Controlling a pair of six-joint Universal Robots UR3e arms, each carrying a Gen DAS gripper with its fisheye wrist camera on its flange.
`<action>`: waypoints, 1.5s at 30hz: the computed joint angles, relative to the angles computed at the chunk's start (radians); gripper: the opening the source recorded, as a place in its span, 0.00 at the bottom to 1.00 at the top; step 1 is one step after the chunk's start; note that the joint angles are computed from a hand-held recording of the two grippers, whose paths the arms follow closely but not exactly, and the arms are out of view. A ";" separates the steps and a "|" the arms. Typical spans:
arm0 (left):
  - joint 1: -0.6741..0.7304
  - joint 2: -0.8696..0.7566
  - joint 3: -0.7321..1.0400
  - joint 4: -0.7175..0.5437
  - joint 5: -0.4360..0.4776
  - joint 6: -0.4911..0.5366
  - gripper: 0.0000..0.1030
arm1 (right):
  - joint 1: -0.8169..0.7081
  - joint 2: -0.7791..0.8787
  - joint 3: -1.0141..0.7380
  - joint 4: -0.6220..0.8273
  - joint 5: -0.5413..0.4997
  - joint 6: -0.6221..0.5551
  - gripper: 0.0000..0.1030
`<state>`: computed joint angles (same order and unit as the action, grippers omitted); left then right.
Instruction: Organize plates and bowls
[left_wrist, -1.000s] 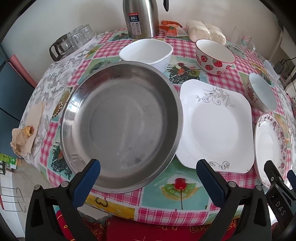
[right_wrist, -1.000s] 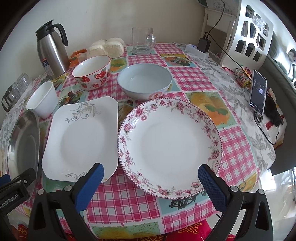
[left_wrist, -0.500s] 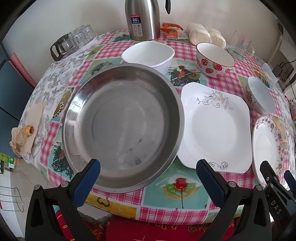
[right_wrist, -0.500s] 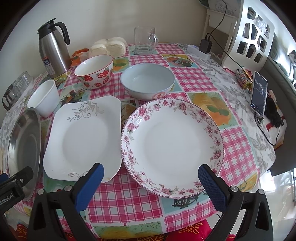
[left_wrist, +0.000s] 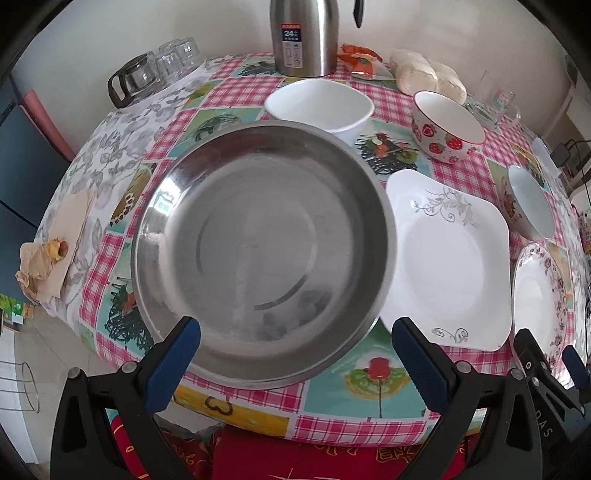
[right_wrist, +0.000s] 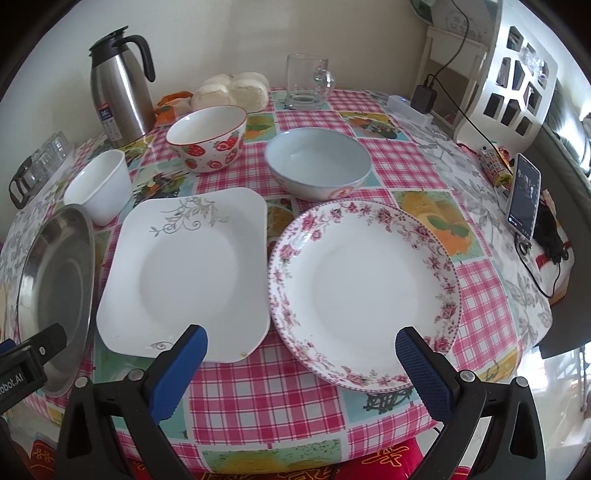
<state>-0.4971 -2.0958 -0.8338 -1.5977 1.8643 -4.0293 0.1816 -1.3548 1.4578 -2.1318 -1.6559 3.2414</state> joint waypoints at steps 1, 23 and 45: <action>0.006 0.014 -0.024 0.012 -0.004 -0.001 1.00 | 0.008 0.005 -0.005 0.001 -0.003 0.001 1.00; 0.104 0.250 -0.411 0.255 -0.012 -0.017 1.00 | 0.125 0.088 -0.093 -0.016 -0.017 0.024 1.00; 0.370 0.550 -0.950 0.596 -0.118 -0.035 0.99 | 0.271 0.279 -0.252 -0.167 0.117 0.012 0.88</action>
<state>-0.1271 -1.5460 -1.7837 -1.0019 1.7459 -4.0639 0.4525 -1.0758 1.2057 -2.2992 -1.5393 3.2532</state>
